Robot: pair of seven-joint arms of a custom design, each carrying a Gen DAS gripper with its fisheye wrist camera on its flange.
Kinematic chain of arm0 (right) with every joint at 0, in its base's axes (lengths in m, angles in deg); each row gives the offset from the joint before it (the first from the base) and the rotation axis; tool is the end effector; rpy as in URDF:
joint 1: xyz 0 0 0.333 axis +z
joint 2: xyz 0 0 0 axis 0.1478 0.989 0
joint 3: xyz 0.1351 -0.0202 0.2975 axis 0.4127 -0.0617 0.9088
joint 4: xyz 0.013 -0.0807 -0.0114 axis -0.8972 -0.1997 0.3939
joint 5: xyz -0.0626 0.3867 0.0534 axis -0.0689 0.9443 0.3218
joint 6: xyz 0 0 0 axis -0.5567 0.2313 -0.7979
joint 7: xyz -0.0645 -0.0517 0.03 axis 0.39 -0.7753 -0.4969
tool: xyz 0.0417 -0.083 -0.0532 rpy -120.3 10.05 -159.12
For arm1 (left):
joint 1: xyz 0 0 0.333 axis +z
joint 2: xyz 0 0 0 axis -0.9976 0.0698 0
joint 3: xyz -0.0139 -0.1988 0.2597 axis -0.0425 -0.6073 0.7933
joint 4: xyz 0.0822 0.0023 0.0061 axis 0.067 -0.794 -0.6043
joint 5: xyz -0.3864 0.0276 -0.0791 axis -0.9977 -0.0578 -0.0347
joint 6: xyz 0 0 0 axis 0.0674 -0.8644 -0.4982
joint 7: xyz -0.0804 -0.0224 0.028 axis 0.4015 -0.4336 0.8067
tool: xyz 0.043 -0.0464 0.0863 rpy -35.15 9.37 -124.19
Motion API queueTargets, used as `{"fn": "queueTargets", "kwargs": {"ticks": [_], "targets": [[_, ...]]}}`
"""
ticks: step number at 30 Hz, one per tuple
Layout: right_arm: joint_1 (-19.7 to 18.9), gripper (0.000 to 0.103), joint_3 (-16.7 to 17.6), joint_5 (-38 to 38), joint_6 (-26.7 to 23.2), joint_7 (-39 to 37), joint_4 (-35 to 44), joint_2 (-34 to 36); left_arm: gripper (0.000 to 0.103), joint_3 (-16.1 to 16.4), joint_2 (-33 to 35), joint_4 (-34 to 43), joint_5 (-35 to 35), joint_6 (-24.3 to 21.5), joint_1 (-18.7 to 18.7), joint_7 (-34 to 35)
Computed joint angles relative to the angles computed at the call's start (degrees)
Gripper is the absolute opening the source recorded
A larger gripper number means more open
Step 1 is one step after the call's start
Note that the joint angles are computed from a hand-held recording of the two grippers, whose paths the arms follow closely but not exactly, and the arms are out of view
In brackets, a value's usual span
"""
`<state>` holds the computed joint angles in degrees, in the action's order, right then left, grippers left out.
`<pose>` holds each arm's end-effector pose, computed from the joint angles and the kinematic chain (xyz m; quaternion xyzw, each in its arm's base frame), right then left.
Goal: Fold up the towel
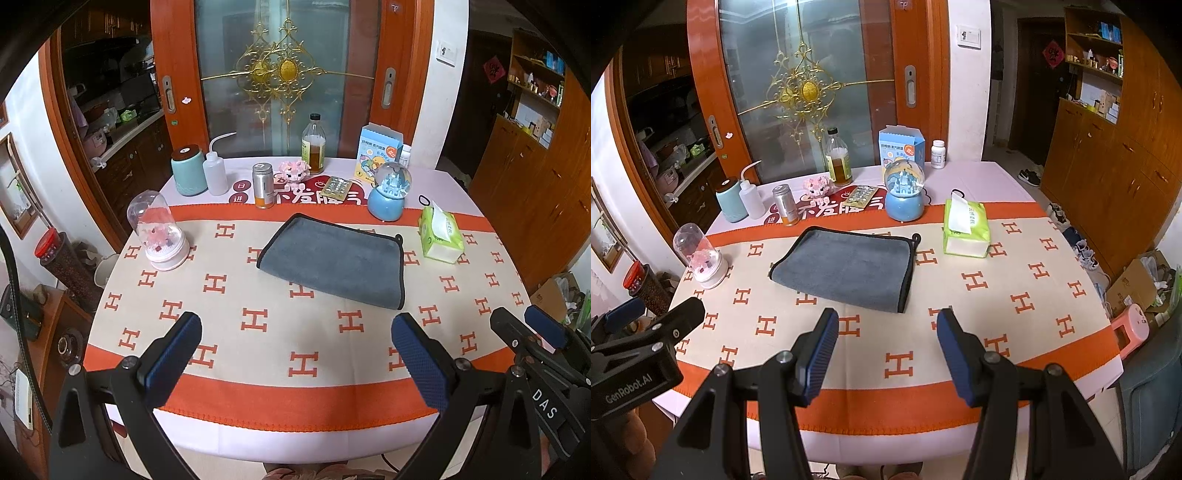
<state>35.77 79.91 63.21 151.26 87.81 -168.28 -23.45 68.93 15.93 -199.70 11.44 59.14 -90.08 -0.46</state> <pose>0.4990 0.3550 0.7001 -0.7216 0.5998 -0.2062 0.2776 0.4535 -0.1625 0.7014 -0.7539 0.5589 -0.2214 0.2650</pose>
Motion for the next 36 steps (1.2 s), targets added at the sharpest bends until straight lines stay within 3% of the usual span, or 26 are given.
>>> {"fn": "queueTargets", "kwargs": {"ticks": [36], "targets": [[-0.03, 0.056, 0.09, 0.38, 0.32, -0.02, -0.73, -0.27, 0.102, 0.68, -2.18, -2.88, -0.99, 0.56, 0.85, 1.83]]}}
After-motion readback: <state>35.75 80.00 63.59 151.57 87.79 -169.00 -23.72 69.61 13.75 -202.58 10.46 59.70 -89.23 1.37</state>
